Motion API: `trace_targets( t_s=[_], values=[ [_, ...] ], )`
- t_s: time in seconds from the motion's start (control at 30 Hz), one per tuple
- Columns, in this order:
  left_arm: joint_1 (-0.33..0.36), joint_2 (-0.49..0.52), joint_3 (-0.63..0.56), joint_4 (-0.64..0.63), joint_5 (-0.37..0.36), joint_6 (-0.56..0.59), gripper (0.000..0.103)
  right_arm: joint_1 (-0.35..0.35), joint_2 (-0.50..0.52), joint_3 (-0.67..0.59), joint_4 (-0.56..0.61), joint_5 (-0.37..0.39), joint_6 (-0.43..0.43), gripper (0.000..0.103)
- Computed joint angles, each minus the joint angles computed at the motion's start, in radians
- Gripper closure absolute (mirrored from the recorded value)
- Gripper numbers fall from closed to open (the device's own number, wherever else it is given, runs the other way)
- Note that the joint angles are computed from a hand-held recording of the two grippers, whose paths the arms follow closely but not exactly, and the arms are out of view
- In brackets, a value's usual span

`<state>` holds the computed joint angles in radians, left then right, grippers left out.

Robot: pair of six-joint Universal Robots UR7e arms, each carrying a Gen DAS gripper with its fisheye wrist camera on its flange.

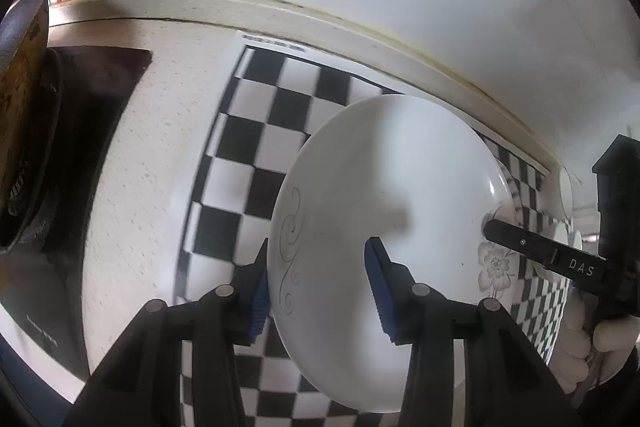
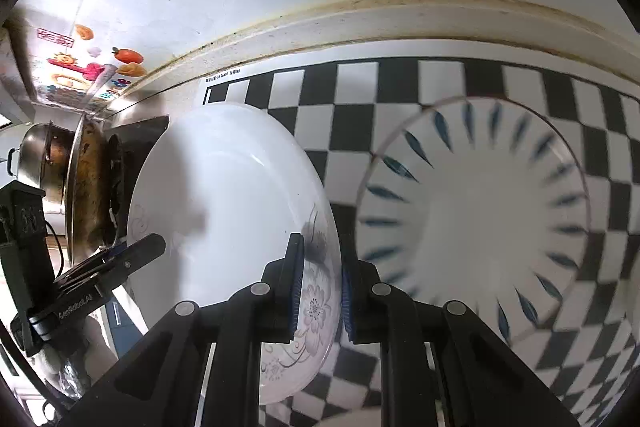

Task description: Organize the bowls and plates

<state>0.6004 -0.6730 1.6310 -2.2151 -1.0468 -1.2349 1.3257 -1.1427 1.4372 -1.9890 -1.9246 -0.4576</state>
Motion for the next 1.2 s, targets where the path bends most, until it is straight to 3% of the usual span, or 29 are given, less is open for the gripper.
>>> trace_targets(
  t_s=[0.3, 0.77, 0.93, 1.2],
  values=[
    [-0.082, 0.058, -0.045, -0.009, -0.050, 0.022, 0.063, -0.089, -0.199, 0.113, -0.003, 0.029, -0.051, 0.084],
    [-0.170, 0.177, -0.130, -0.003, -0.159, 0.087, 0.063, -0.316, -0.464, 0.242, 0.012, 0.113, -0.150, 0.084],
    [-0.184, 0.218, -0.139, -0.019, -0.208, 0.085, 0.063, -0.399, -0.512, 0.272, 0.016, 0.133, -0.192, 0.084],
    [-0.193, 0.287, -0.163, 0.018, -0.282, 0.070, 0.063, -0.473, -0.520, 0.293, 0.010, 0.124, -0.244, 0.084]
  ],
)
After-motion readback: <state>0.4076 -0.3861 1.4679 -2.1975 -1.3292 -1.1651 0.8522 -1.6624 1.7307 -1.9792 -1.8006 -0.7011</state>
